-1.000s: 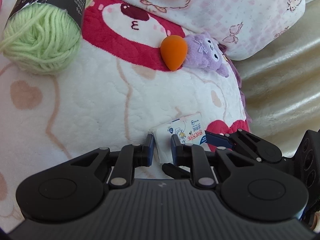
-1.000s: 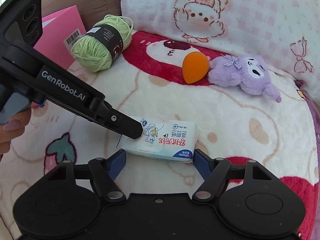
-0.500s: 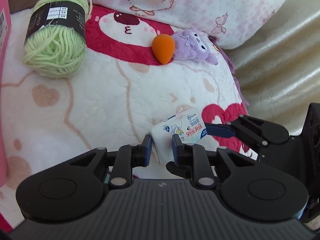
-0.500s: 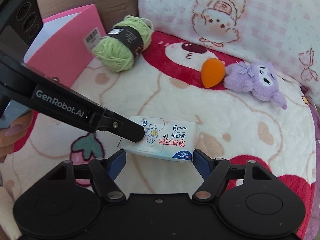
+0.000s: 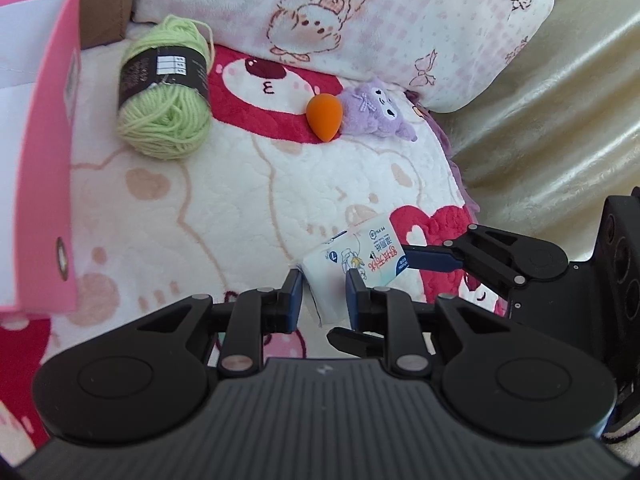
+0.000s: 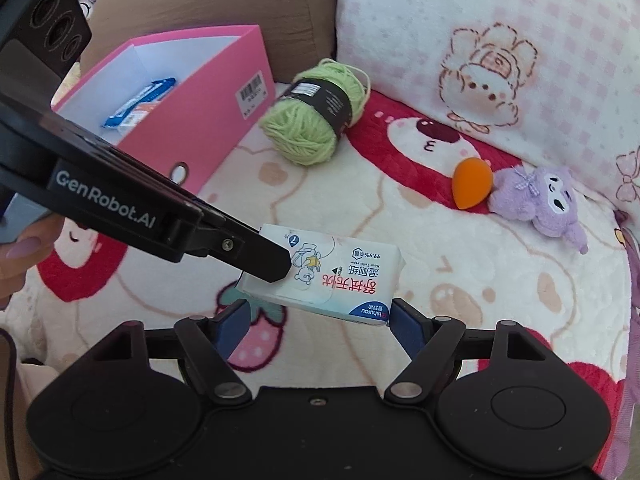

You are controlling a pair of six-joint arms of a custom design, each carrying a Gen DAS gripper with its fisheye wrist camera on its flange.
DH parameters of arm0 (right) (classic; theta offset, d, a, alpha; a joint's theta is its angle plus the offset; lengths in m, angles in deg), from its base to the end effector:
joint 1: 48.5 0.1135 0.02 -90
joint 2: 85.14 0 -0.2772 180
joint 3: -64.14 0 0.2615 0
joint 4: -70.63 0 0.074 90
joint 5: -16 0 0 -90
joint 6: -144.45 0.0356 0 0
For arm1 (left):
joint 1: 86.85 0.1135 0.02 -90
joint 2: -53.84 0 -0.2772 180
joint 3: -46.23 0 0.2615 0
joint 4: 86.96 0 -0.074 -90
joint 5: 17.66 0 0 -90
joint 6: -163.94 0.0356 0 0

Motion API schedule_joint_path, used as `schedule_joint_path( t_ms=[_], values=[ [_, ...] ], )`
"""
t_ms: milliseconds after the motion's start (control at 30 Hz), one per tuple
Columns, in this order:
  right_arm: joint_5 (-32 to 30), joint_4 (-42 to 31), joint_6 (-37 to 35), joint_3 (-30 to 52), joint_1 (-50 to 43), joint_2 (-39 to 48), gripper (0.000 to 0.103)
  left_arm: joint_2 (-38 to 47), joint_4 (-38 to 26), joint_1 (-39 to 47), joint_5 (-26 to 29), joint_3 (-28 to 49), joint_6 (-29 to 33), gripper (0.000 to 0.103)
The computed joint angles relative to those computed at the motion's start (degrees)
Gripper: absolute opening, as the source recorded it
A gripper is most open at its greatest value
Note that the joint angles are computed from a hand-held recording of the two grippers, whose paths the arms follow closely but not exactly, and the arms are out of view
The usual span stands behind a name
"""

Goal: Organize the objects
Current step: 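Close the left gripper on the white wet-wipe pack, then lift the white pack with the left gripper and carry it toward the pink box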

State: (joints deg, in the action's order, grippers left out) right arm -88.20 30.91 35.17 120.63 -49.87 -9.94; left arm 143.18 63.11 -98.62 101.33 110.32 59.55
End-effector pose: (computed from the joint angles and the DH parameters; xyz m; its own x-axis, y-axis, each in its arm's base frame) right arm 0.2538 0.0027 0.2052 -0.7692 -0.3018 -0.5632 -0.3806 0.9244 0.0244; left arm 0.3032 -0.0808 0.1928 -0.8901 -0.0366 -0.4542 0.2355 0.8164 -0.5273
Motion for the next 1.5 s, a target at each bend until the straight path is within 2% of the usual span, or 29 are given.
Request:
schedule_joint_path(
  t_ms=[467,733,1000,1200,1500],
  values=[
    [-1.2,-6.1,5.0,0.3,5.5,-9.3,0.081,-13.1,-7.9,3.1,-2.0,-3.8,2.3,0.02],
    [-1.4,-8.1,5.7,0.9,7.8,-12.1,0.08,-17.9,-11.8,6.0,-0.3,-4.6,3.9,0.021],
    [1.4,-9.6,6.3,1.2,11.8,-14.7,0.064,-22.6,-15.9,8.8,0.3,-5.6,4.1,0.021],
    [4.6,-11.8,9.0,2.7,16.7,-15.6,0.056,-26.3,-20.2,11.7,0.6,-5.5,6.6,0.021],
    [5.8,-15.3,13.5,7.5,23.7,-14.5,0.055,-29.3,-30.9,19.1,2.1,-1.6,15.1,0.022]
  ],
)
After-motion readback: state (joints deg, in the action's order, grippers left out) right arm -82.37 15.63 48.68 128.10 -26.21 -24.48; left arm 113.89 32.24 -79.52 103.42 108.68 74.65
